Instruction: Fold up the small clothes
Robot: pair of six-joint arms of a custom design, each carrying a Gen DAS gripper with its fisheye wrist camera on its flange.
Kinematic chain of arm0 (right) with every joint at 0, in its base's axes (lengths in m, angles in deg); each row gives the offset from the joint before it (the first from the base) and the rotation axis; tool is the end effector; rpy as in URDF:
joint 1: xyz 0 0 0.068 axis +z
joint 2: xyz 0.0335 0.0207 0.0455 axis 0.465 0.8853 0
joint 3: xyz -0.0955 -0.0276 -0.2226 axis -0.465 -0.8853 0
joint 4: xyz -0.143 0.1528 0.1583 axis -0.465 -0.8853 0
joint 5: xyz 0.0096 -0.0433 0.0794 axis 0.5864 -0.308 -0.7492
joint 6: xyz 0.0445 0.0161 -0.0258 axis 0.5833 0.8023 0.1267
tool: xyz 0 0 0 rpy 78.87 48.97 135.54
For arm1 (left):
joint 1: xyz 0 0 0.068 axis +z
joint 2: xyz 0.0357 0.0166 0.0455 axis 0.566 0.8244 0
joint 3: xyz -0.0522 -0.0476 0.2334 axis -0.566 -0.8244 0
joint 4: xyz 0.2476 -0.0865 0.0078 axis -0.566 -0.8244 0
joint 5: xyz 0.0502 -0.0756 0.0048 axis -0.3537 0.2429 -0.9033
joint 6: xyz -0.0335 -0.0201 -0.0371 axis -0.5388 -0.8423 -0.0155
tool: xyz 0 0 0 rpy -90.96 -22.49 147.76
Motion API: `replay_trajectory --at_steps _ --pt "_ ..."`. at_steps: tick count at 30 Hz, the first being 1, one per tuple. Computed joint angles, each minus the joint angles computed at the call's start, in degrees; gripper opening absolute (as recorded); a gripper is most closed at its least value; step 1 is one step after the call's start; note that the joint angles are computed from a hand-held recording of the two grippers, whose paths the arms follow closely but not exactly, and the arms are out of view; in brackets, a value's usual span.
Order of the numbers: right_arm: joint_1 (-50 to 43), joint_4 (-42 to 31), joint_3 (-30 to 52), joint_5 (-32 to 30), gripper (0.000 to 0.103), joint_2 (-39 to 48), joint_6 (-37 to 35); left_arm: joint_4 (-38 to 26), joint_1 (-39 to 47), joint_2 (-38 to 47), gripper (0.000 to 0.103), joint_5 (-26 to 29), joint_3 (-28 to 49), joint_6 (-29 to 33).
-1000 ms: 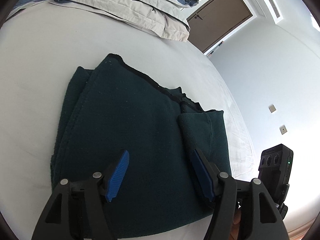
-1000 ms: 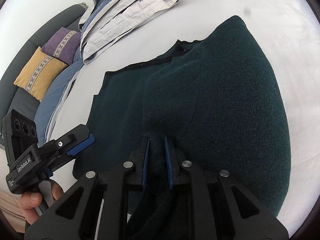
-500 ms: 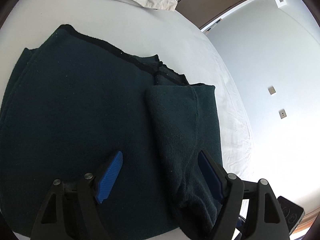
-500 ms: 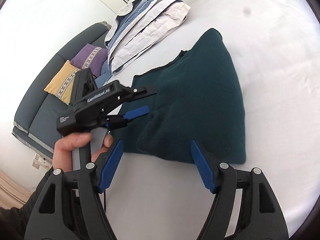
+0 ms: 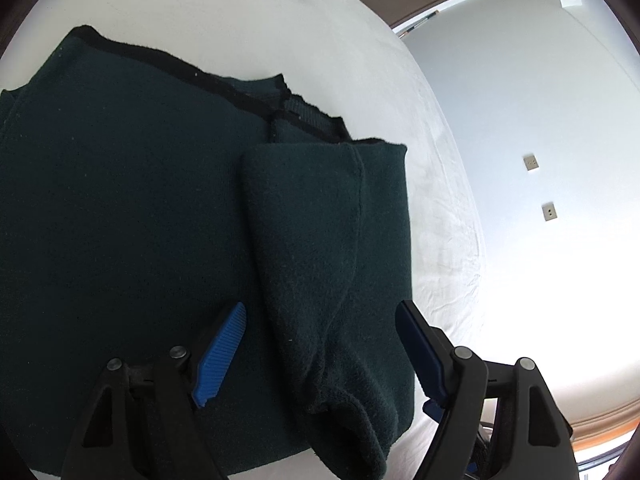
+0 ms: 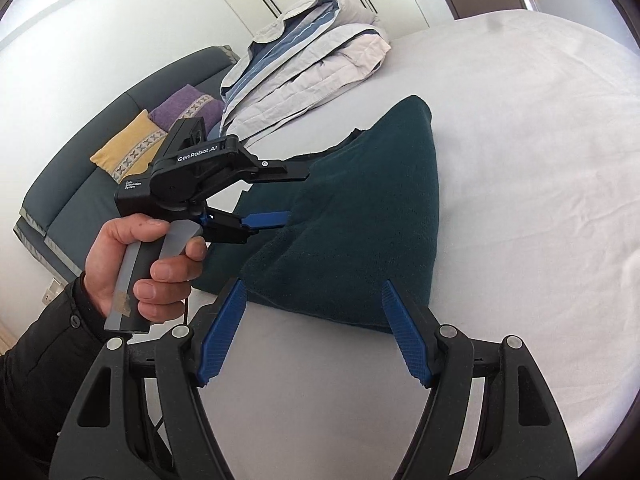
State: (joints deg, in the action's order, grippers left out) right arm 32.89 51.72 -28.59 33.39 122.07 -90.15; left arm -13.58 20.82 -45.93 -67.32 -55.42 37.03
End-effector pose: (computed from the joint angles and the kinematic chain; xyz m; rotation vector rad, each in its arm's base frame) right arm 0.1696 0.0409 0.1679 -0.5788 2.3326 0.9804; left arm 0.1556 -0.0507 0.1499 -0.6324 2.4878 -0.9080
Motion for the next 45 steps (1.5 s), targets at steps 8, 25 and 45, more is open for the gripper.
replay_trajectory --at_steps 8,25,45 --pt "5.14 1.84 -0.54 1.83 0.069 -1.17 2.23 4.71 2.84 1.19 0.078 7.69 -1.58 -2.1" --pt "7.48 4.95 -1.91 2.83 0.069 -0.72 6.05 14.31 11.6 -7.53 0.081 20.32 -10.06 -4.35" --pt "53.34 11.62 0.37 63.57 0.054 3.23 3.44 10.77 10.25 -2.48 0.079 20.19 -4.7 -2.14"
